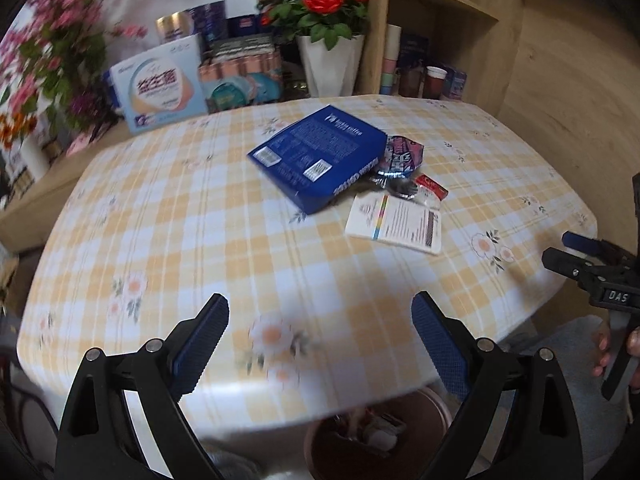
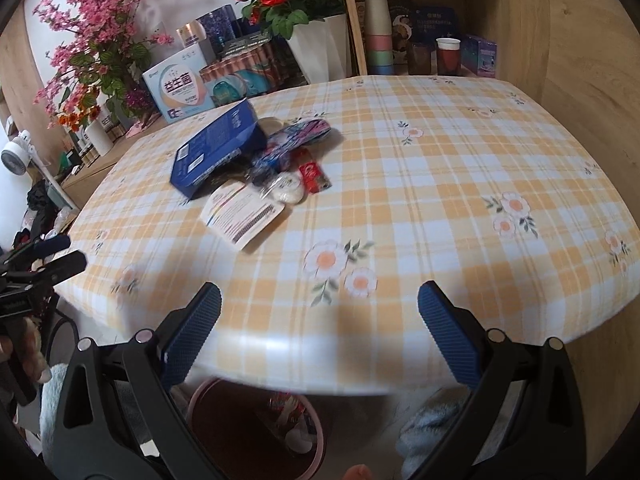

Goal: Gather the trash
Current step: 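Reach the left gripper to the blue luckin coffee bag and grasp it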

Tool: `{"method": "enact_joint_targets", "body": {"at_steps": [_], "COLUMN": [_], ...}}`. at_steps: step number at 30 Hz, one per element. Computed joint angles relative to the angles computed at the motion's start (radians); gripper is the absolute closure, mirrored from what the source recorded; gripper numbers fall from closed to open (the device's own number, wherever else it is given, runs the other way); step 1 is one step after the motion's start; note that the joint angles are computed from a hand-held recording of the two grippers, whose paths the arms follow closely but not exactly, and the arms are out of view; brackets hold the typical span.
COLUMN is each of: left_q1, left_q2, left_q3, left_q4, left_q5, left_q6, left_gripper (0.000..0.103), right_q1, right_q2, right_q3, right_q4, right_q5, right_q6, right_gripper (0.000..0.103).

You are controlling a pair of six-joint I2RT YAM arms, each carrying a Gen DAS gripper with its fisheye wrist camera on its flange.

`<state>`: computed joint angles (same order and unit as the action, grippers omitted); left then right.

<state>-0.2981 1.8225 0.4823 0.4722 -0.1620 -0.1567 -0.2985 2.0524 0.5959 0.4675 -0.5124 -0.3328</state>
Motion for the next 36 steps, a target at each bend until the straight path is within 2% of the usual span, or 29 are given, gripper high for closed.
{"method": "enact_joint_targets", "body": {"at_steps": [3,5,8,13,18,23,29,30,31,32,34,36], "left_q1": [-0.003,0.005,0.03,0.02,-0.01,-0.039,-0.063,-0.06,-0.058,-0.055,-0.058,-0.046], "left_q2": [0.138,0.218,0.342,0.509,0.615,0.688,0.767,0.773,0.769,0.759,0.707,0.635], "left_q3": [0.164,0.266,0.464,0.737,0.884,0.962,1.052,1.069,1.074,1.075,1.007,0.935], "left_q4": [-0.028,-0.046,-0.141,-0.274,-0.334,-0.332,-0.351,-0.362,-0.37,-0.379,-0.302,-0.265], "left_q5": [-0.021,-0.029,0.002,-0.063,-0.191,-0.309,-0.396,-0.399,-0.388,-0.373,-0.383,-0.342], "left_q6": [0.07,0.079,0.073,0.179,0.296,0.375,0.46,0.463,0.459,0.453,0.467,0.451], "left_gripper": [0.012,0.013,0.018,0.02,0.021,0.022,0.022,0.029,0.052,0.055,0.071,0.077], "right_q1": [0.019,0.024,0.018,-0.009,-0.033,-0.051,-0.076,-0.079,-0.081,-0.084,-0.088,-0.089], "right_q2": [0.046,0.07,0.111,0.17,0.22,0.241,0.249,0.251,0.253,0.252,0.244,0.233], "right_q3": [0.075,0.118,0.165,0.221,0.269,0.294,0.3,0.303,0.305,0.307,0.304,0.299], "right_q4": [-0.016,-0.031,-0.034,-0.053,-0.087,-0.104,-0.106,-0.11,-0.117,-0.123,-0.13,-0.126], "right_q5": [0.022,0.026,0.025,0.011,-0.001,-0.015,-0.033,-0.032,-0.032,-0.031,-0.033,-0.032], "right_q6": [0.041,0.058,0.067,0.084,0.084,0.067,0.064,0.063,0.06,0.057,0.047,0.041], "right_gripper": [0.006,0.006,0.006,0.006,0.006,0.006,0.006,0.006,0.006,0.006,0.006,0.006]}}
